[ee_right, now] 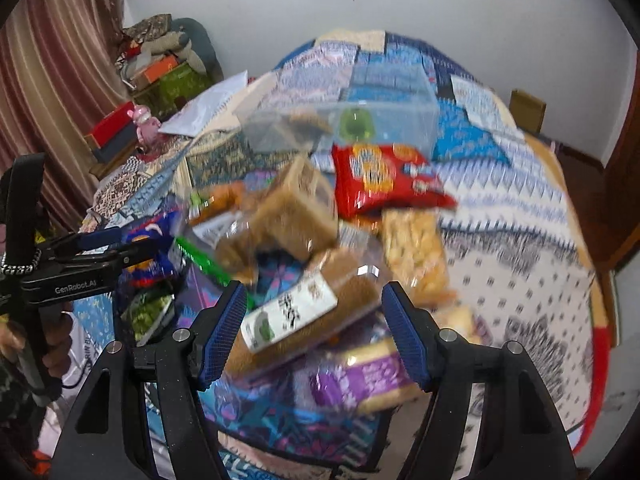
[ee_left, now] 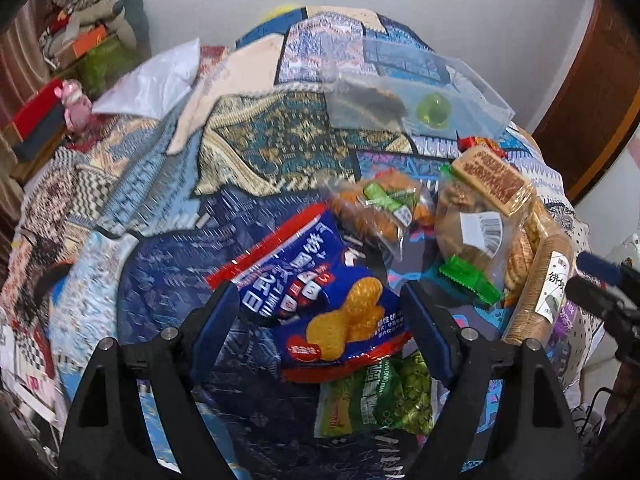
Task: Organize snacks
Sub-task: 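Grasp the blue chip bag with the left gripper while the right grasps the wafer-roll pack, then carry the chip bag and wafer-roll pack into the clear box and release both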
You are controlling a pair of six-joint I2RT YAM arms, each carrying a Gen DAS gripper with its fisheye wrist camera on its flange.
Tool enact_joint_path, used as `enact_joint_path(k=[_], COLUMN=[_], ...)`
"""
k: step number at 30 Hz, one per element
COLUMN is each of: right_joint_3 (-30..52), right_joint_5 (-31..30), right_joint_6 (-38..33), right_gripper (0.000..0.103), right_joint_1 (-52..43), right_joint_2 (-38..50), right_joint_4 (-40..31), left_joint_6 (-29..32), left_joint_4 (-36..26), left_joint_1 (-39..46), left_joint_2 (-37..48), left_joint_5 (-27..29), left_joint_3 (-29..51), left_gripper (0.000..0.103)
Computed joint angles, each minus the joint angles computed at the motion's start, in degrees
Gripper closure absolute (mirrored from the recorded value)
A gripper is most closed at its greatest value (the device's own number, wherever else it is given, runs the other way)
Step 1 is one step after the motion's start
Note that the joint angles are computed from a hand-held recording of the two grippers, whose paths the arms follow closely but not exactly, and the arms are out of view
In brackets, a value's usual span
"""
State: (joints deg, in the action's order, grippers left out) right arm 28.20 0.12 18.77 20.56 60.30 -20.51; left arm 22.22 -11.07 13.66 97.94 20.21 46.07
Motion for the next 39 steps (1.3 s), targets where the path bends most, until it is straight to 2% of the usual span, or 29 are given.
enact_joint_path(k=[3,12,19,21,24,30,39], right_joint_3=[-0.9,-0.6,-1.5,-1.7,-1.9,-1.1,1.3], right_joint_5=[-1.9,-2.3,-3.1,-3.4,-3.9,-4.4,-5.7], right_joint_6=[1.6,3.9,3.2,2.8,2.2,1.3,-1.5], right_gripper=[0.036,0.037,0.053,0.058,0.063,0.068,0.072], right_joint_1=[-0.3,1.7,0.7,0.0,-1.1,-2.0,-5.3], right_joint_2=[1.6,8.5,6.8,5.7,3.8,1.5,-1.4], right_joint_4=[1.1,6.7,7.7,7.3,6.7,5.6,4.1], left_joint_6=[-1.4,-4.0,-2.2,-1.2,0.2,0.0,-1.7], left_joint_4=[1.3,4.3,5.7,4.9,4.5,3.4,1.8], left_joint_1=[-0.3,-1.2,0.4,1.1,1.5,2.0,3.2], left_joint_2=[1.0,5.2,5.4,5.3,3.6,2.9,-1.3], left_joint_5=[0.0,-1.7,-0.4,1.1,1.8,2.6,5.1], left_joint_3=[0.1,1.9,1.5,1.8,1.3,2.2,3.8], left_gripper=[0.013,0.014,0.033,0.048,0.055,0.060,0.061])
